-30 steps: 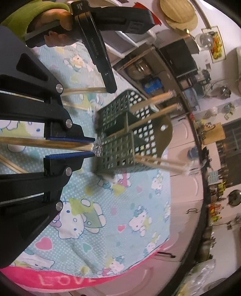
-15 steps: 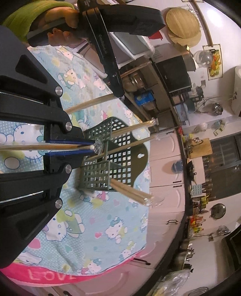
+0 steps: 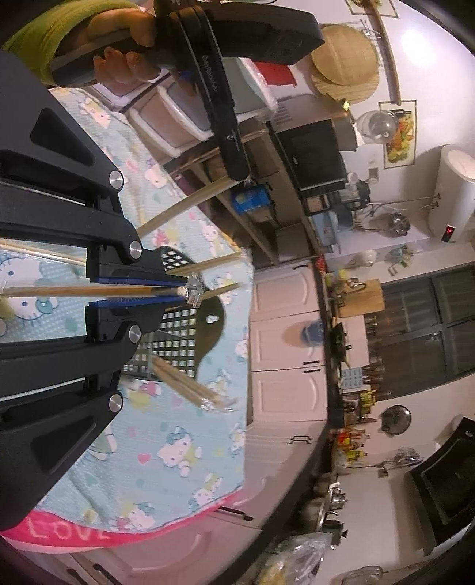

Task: Organize utensils
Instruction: 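Lift both held chopsticks and carry them above the green caddy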

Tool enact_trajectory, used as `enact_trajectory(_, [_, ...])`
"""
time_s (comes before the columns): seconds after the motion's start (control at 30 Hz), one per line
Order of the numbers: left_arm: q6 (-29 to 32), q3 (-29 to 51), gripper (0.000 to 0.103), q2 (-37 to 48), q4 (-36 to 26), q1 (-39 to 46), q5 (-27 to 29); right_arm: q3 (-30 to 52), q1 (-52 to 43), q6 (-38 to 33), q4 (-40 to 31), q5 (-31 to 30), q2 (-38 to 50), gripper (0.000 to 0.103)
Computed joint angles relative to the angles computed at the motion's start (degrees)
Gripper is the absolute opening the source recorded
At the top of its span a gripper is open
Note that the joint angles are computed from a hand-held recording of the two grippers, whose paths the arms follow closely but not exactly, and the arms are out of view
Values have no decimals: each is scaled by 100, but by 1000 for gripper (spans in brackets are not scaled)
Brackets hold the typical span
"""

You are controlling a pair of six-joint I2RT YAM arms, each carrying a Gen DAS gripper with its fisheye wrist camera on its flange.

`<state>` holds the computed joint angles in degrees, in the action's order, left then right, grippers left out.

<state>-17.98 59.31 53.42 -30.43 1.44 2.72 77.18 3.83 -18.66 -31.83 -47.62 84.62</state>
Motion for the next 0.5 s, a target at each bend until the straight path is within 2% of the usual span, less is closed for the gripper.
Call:
enact_trajectory(0.27, [167,568,2,215,-40,112,-61,319,126,478,338,102,111,6])
enact_trajectory(0.5, [234,872,2,443,163,154,-205,501,277,938,791,256,214,6])
